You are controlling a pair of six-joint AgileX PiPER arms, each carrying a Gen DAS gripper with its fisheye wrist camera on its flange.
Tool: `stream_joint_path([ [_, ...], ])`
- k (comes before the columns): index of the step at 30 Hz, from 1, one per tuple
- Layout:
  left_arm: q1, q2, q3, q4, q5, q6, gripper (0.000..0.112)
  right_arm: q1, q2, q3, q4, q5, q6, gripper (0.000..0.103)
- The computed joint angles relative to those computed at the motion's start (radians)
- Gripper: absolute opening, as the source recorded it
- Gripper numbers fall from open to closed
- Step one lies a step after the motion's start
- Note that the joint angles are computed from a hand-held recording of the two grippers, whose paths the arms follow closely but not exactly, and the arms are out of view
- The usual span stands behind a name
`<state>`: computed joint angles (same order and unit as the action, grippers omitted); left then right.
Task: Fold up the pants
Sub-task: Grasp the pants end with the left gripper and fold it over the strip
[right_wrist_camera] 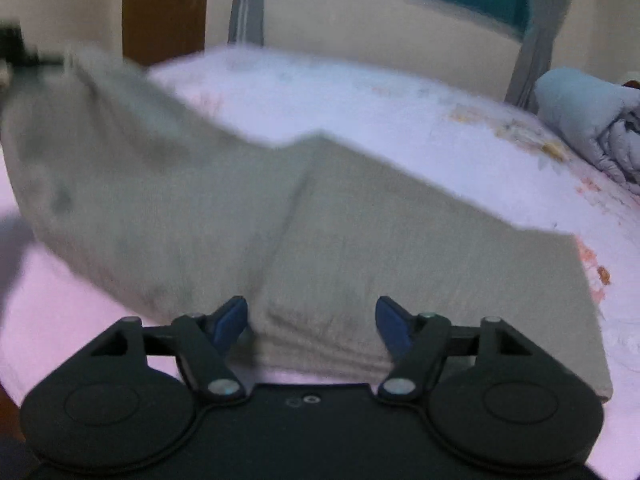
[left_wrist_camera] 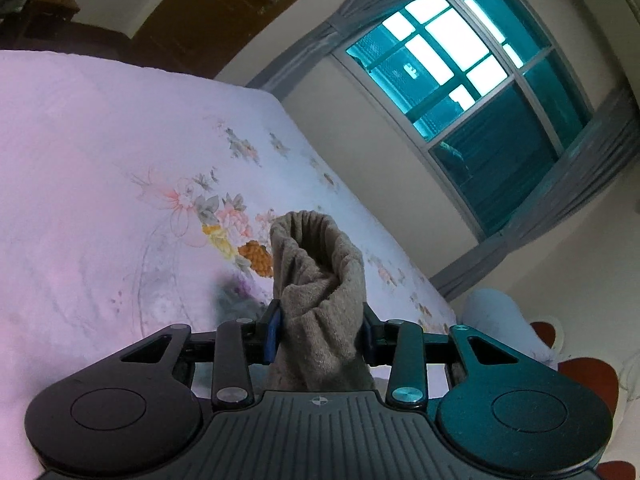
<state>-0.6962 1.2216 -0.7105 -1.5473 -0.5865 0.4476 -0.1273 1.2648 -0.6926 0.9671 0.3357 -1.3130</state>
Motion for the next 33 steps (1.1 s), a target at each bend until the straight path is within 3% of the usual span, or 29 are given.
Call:
stream_joint_path([
  [2, -0.003, 0.002, 0.008, -0.016, -0.005, 0.021, 0.039, 0.006, 0.009, 0.013, 0.052, -0.033, -0.061, 0.071],
  [5, 0.009, 0.002, 0.054, -0.017, 0.013, -0.015, 0.039, 0.008, 0.065, -0.024, -0.111, -0.009, 0.090, 0.073],
  [8, 0.059, 0.032, 0.123, 0.102, 0.035, -0.212, 0.039, -0.048, 0.052, -0.055, -0.080, 0.089, 0.097, 0.075],
  [10, 0.098, 0.058, 0.156, 0.158, 0.052, -0.315, 0.044, -0.057, 0.045, -0.051, -0.061, 0.087, 0.063, 0.075],
  [12, 0.131, 0.078, 0.174, 0.159, 0.081, -0.331, 0.056, -0.061, 0.030, -0.038, -0.031, 0.085, 0.032, 0.074],
  [14, 0.157, 0.107, 0.201, 0.247, 0.103, -0.423, 0.069, -0.080, 0.014, -0.029, 0.039, 0.091, -0.028, 0.074],
  [16, 0.151, 0.132, 0.227, 0.354, 0.080, -0.527, 0.072, -0.092, 0.007, -0.027, 0.071, 0.097, -0.046, 0.074],
  [18, 0.131, 0.164, 0.227, 0.407, 0.044, -0.566, 0.088, -0.092, 0.008, -0.021, 0.101, 0.087, -0.078, 0.074],
  [20, 0.100, 0.213, 0.192, 0.385, 0.007, -0.523, 0.102, -0.090, 0.005, -0.015, 0.118, 0.074, -0.098, 0.074],
  [21, 0.091, 0.237, 0.154, 0.327, 0.005, -0.441, 0.103, -0.094, 0.005, -0.013, 0.129, 0.077, -0.109, 0.074],
  [24, 0.069, 0.306, 0.057, 0.139, -0.019, -0.220, 0.102, -0.092, 0.015, -0.024, 0.101, 0.068, -0.086, 0.073],
  [25, 0.075, 0.307, 0.048, 0.119, -0.008, -0.190, 0.093, -0.096, 0.013, -0.024, 0.115, 0.069, -0.099, 0.073],
  [26, 0.085, 0.307, 0.046, 0.108, 0.001, -0.184, 0.053, -0.101, 0.010, -0.023, 0.127, 0.071, -0.109, 0.073],
  [28, 0.125, 0.250, 0.086, 0.194, 0.072, -0.293, 0.048, -0.112, 0.007, -0.027, 0.143, 0.083, -0.122, 0.073],
  [31, 0.095, 0.208, 0.104, 0.235, 0.041, -0.305, 0.046, -0.085, 0.012, -0.023, 0.140, 0.052, -0.134, 0.074],
  [33, 0.063, 0.161, 0.097, 0.187, 0.018, -0.254, 0.045, -0.043, 0.057, -0.045, -0.013, 0.042, -0.015, 0.078],
])
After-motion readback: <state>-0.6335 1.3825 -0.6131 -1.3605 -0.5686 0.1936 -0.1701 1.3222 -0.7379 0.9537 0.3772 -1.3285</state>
